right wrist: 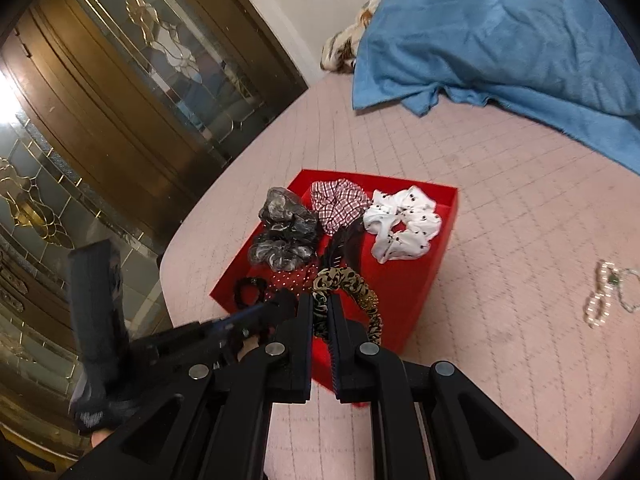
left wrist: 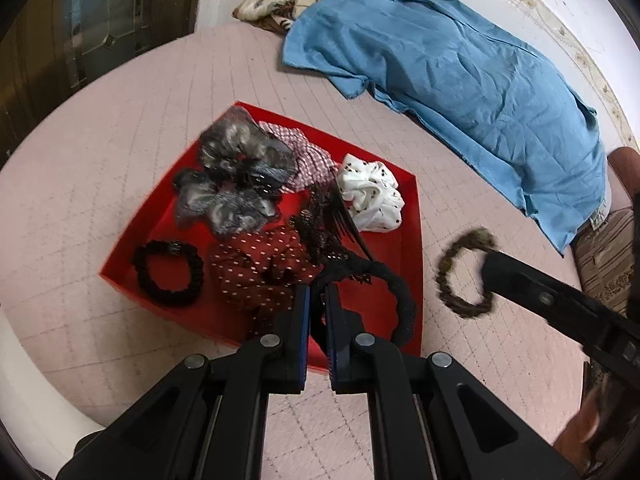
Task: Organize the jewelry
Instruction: 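Carry the hair tie and bracelet over the red tray and open both tools, then withdraw both open tools from the tray toward the pearl necklace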
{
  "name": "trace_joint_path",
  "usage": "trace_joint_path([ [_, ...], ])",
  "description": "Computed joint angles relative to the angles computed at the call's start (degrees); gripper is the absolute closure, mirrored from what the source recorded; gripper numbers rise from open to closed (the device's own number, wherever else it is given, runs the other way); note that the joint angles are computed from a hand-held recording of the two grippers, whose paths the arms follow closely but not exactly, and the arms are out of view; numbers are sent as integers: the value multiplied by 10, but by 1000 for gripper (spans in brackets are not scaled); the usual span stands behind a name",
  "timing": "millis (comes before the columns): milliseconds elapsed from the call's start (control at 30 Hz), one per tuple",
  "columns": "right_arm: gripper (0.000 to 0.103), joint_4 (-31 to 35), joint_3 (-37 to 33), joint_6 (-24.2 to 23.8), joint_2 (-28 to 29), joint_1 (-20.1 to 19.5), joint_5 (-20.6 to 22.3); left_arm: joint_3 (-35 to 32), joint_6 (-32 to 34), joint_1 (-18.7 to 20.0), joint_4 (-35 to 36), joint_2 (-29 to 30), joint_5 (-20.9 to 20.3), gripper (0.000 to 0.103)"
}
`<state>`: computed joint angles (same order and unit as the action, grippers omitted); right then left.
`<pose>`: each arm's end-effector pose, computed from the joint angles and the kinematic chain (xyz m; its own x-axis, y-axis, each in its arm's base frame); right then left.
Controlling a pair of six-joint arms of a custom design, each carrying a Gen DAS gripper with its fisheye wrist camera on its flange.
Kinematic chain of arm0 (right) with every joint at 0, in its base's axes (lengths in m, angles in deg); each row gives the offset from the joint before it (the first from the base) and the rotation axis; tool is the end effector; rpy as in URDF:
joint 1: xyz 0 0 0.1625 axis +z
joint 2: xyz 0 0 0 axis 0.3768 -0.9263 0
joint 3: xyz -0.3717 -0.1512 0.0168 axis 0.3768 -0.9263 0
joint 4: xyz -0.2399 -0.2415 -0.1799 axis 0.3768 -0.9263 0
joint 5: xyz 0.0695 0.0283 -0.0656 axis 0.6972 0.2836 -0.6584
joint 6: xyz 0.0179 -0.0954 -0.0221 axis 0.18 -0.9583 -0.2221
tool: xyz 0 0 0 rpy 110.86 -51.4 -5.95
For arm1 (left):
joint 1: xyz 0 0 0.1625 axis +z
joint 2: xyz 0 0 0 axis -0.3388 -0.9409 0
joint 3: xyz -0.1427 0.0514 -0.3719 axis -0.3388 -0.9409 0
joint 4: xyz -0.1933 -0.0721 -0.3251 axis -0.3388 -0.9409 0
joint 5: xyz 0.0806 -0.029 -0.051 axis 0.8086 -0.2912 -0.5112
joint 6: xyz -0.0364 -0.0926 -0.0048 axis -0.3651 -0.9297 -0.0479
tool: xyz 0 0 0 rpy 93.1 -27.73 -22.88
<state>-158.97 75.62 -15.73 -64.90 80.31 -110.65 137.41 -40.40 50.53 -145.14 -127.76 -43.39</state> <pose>0.2415 -0.5037 0.2163 -0.9252 -0.3692 0.0873 -0.3786 0.9132 -0.1509 -0.2226 -0.3759 0.0772 -0.8475 -0.2699 -0.4572 0.0952 0.7700 -0.6309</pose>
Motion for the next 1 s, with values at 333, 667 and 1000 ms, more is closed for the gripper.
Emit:
trace_joint_path([
  [333, 95, 26, -26, 28, 60, -28, 6, -16, 20, 35, -19, 40, -16, 96],
  [667, 95, 28, -21, 40, 69, -44, 1, -20, 20, 40, -13, 49, -22, 96],
  [1000, 93, 25, -17, 41, 67, -46, -1, -21, 5, 30, 11, 44, -15, 94],
])
